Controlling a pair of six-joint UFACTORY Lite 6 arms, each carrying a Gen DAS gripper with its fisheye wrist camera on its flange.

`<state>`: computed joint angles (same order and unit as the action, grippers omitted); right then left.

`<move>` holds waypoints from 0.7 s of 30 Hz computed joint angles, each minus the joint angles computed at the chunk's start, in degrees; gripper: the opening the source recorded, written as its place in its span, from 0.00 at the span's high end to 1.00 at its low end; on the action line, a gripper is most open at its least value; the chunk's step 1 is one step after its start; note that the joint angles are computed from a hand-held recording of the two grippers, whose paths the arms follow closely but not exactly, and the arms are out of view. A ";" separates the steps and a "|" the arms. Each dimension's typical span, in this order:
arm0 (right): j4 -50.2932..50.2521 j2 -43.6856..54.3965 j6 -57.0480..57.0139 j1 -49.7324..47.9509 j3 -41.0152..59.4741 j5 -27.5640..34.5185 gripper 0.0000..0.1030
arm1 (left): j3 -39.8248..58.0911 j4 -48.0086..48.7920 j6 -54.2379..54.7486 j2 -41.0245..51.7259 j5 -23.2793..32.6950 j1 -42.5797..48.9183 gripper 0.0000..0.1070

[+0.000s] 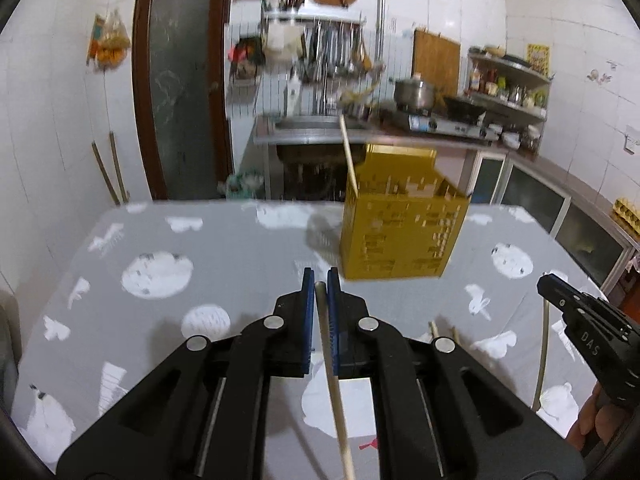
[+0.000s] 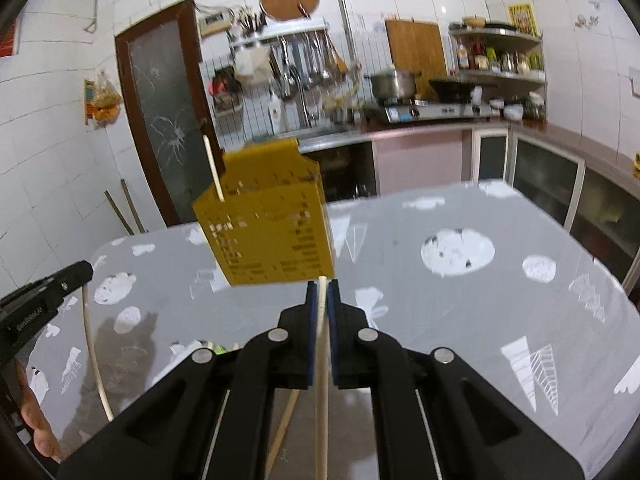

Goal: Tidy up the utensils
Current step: 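Lift both chopsticks and carry them over the yellow holder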

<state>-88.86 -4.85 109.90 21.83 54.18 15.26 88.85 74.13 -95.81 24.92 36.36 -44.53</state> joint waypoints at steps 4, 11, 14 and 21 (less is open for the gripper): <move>-7.17 -2.79 5.95 2.39 -1.54 3.42 0.95 | -3.13 4.83 -3.76 -3.59 2.43 -2.31 0.95; -14.79 -6.75 12.34 4.74 -4.62 6.65 0.95 | -8.29 9.57 -8.81 -8.01 5.67 -5.18 0.96; -16.73 -8.46 13.66 5.80 -6.25 8.25 0.95 | -10.07 10.66 -10.33 -8.97 5.66 -5.39 0.96; -17.54 -12.07 13.75 6.50 -8.02 10.01 0.95 | -12.23 12.58 -12.66 -10.86 6.24 -5.82 0.96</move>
<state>-106.39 -16.92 123.65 28.32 46.16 25.28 76.62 86.71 -108.46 14.06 42.60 -50.36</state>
